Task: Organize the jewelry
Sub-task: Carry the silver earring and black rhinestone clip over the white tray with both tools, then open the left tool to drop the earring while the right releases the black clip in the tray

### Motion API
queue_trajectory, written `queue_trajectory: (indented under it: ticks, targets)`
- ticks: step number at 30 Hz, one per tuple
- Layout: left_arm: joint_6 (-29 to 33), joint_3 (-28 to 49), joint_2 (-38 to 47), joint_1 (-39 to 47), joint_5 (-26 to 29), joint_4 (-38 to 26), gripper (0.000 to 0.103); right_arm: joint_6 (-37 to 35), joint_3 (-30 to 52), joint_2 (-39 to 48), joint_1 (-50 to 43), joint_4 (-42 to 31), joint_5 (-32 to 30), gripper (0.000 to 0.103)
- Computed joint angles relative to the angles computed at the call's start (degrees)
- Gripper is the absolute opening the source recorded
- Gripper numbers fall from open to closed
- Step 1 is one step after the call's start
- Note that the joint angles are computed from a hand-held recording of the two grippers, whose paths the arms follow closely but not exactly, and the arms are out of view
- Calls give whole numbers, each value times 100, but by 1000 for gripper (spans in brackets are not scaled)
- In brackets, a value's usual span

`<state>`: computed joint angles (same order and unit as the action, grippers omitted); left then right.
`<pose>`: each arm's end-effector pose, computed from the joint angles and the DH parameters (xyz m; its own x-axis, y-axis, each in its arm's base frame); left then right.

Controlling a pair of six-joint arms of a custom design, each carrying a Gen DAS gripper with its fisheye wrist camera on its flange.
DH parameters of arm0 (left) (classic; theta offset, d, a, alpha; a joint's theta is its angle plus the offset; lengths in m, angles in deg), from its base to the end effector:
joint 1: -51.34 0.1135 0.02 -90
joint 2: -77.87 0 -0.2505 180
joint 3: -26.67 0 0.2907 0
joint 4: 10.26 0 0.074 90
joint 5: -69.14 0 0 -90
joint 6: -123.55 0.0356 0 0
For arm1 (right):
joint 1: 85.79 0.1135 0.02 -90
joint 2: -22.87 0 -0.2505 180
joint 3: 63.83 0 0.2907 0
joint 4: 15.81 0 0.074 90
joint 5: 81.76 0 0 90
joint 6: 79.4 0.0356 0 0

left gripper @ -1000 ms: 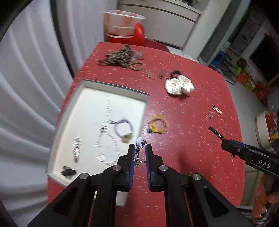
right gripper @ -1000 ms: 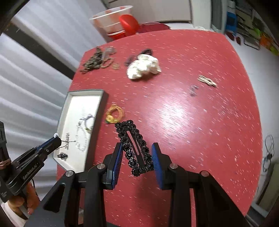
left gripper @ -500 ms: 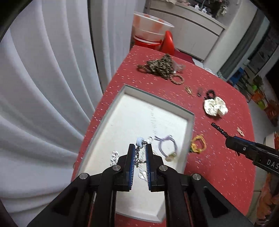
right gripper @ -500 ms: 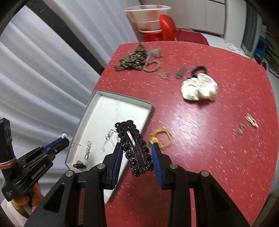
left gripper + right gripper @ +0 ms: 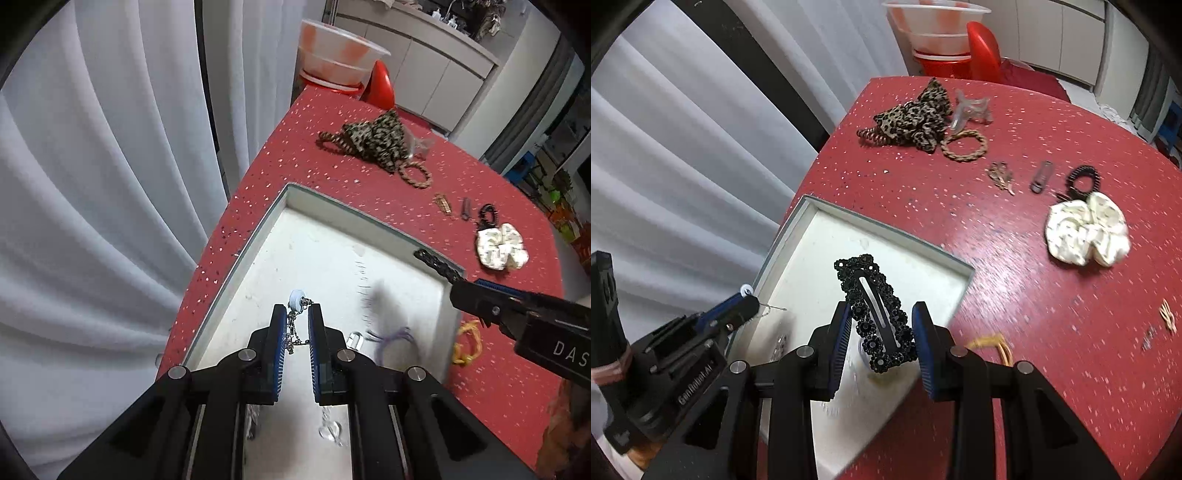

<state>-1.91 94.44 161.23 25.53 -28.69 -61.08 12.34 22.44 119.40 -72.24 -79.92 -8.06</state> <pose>0.2855 -0.1327 0.1841 -0.8937 -0.2062 -0.3984 -0.1673 0.9772 -0.1305 0.3512 0.0949 0.2064 -0.9448 -0.1977 -0.2611 -0.2698 0.9218 0.2783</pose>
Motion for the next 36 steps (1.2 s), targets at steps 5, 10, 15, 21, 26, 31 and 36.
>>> queue_trajectory:
  ticks: [5,10,15,21,26,31,36]
  targets:
    - [93,-15,479,145,-61,352,13,84,128,566,223,332,164,37]
    - [114,-42,807,129,-124,536,13,129,160,901,288,560,355,37]
    - [47,-56,957,-3,-249,547,13,146,22,1006,320,656,471,37]
    - [89,89,1130,-104,-402,430,13,149,-49,1071,338,732,490,38]
    - [-19,249,1193,-126,-536,187,70,172,155,1242,274,525,322,39]
    - [-120,200,1020,-223,-727,144,81,117,200,1167,139,392,158,43]
    - [-182,289,1015,-250,-698,-25,81,147,133,886,23,273,-32,49]
